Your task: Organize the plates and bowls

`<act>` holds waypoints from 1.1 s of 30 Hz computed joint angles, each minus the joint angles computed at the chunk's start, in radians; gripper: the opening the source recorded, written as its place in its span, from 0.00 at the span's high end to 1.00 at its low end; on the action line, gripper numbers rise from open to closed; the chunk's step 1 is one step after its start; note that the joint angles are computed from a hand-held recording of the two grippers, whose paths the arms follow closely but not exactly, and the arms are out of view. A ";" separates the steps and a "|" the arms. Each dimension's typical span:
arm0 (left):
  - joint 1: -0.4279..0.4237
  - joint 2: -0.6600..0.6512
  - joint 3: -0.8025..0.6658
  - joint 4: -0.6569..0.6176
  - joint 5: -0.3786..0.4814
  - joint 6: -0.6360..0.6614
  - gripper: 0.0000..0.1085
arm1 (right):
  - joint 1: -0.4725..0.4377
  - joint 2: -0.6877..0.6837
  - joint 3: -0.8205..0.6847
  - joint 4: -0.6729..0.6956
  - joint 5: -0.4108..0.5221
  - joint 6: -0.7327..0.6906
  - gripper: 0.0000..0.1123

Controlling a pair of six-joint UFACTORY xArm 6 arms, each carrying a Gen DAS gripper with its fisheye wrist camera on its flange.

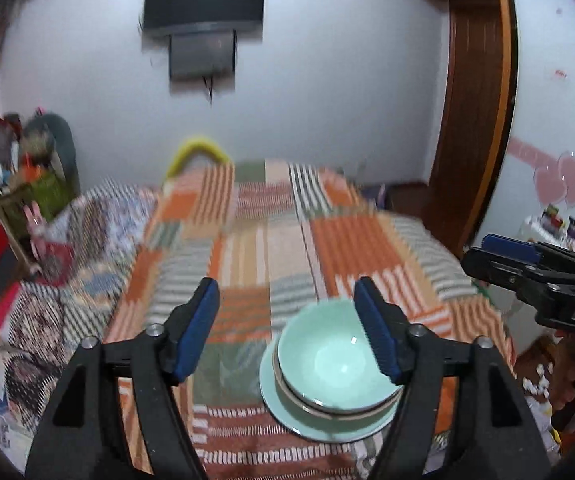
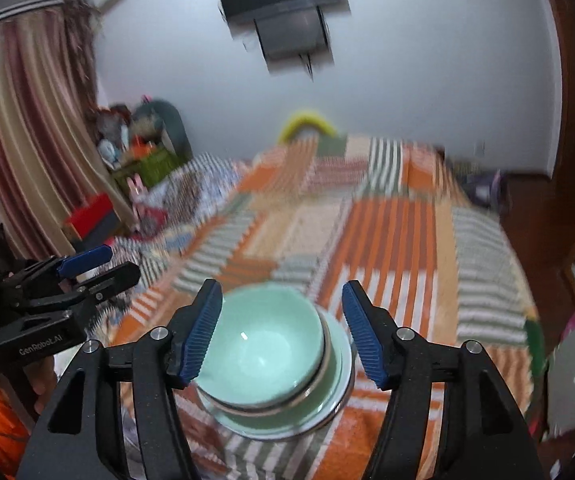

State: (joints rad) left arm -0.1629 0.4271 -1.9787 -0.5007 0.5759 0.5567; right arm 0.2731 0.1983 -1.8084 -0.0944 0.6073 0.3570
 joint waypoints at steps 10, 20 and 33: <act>-0.026 -0.186 0.213 -0.215 -0.231 0.200 0.09 | 0.040 -0.117 0.111 -0.277 -0.205 0.178 0.24; -0.025 -0.225 0.258 -0.324 -0.253 0.284 0.05 | 0.048 -0.128 0.141 -0.415 -0.250 0.297 0.09; -0.029 -0.242 0.291 -0.338 -0.271 0.293 0.05 | 0.059 -0.134 0.138 -0.421 -0.225 0.298 0.09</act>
